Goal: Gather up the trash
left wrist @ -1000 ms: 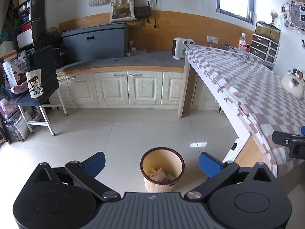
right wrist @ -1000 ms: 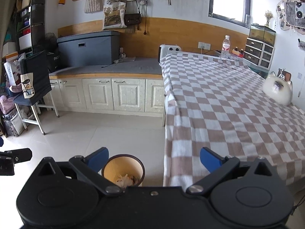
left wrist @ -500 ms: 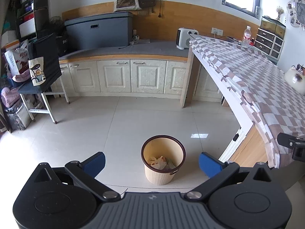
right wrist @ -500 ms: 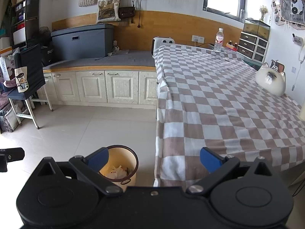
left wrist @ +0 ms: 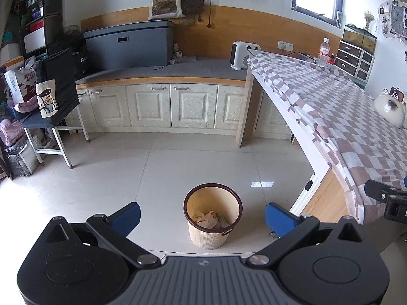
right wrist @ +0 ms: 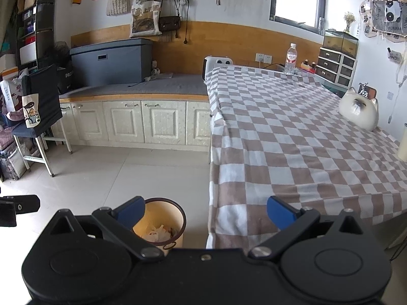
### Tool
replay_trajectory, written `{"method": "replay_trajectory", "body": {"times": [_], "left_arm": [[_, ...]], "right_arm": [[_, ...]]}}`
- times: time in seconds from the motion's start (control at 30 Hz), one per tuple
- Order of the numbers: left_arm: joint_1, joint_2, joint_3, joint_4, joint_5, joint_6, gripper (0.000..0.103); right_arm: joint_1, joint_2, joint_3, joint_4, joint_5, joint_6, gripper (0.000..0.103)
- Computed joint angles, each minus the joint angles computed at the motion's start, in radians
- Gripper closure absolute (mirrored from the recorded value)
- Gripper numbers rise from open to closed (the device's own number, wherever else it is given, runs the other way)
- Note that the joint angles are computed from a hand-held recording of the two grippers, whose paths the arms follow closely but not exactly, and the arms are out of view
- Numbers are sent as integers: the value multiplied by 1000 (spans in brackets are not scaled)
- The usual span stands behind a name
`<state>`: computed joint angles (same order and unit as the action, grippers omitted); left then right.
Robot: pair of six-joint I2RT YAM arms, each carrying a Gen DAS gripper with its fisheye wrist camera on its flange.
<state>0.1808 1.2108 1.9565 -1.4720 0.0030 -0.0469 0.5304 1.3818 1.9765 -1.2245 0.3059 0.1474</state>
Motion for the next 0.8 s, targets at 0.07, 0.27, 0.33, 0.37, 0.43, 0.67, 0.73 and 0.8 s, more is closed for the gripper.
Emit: {"method": "replay_trajectory", "body": {"times": [0.07,0.27,0.33,0.37,0.43,0.67,0.73,0.8], "left_arm": [[-6,-3,0,0,-5,-3,0],[-22,-1,8,-1,-16,-16,0],[-24,-1,9,-1,-17,-16,0],[-26,-1,8,-1,-19,-20,0],[-28,-1,8,-2,-22,-21,0],[-29,1,11,-3,-21,-21,0],[-30,1,11,-4,-22,-22,0],[-32,1,13,-5,-23,-23,0]], "right_arm": [[-1,-2,2,2,5,0,0],[7,-12,-1,3,17,1,0],[12,-12,-1,2,21,4,0],[12,-13,-1,1,22,4,0],[10,-14,-3,3,19,3,0],[10,-12,4,-5,18,1,0],[12,-11,6,-7,21,2,0],[13,-11,5,-7,21,3,0]]}}
